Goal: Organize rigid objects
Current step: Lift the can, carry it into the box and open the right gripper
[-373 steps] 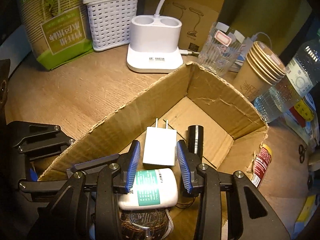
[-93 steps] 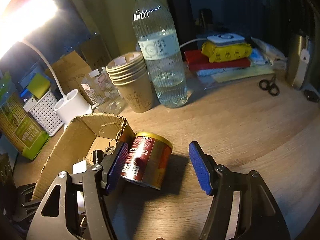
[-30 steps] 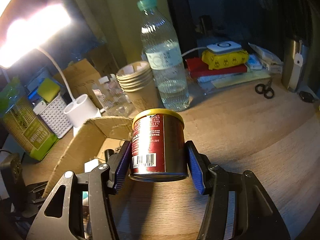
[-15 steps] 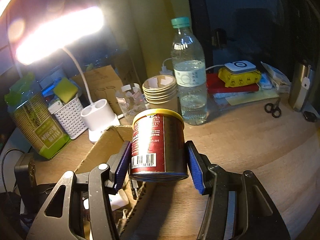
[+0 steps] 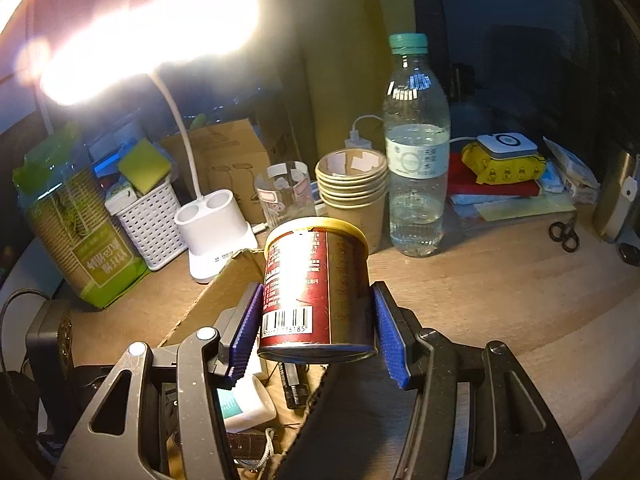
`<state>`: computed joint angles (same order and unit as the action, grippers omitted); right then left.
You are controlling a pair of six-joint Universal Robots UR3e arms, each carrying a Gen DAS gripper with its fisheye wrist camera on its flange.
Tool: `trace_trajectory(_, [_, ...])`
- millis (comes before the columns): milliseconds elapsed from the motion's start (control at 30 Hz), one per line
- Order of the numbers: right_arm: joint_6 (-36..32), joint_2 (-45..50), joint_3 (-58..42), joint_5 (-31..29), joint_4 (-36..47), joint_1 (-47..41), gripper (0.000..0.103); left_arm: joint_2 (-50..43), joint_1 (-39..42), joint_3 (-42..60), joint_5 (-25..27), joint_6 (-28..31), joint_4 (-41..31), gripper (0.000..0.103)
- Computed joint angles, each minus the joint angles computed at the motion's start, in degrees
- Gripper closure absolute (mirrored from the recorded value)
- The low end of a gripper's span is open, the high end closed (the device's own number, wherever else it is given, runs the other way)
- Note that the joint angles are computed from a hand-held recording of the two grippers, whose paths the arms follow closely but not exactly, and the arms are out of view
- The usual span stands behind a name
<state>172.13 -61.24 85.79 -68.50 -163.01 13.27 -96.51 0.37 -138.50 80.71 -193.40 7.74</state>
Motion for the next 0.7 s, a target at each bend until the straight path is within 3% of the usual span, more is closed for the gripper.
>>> trace_trajectory(700, [-2.77, 8.79, -10.24, -1.16, 7.01, 2.99, 0.046, 0.02, 0.01, 0.01, -0.02, -0.01, -0.05, 0.091])
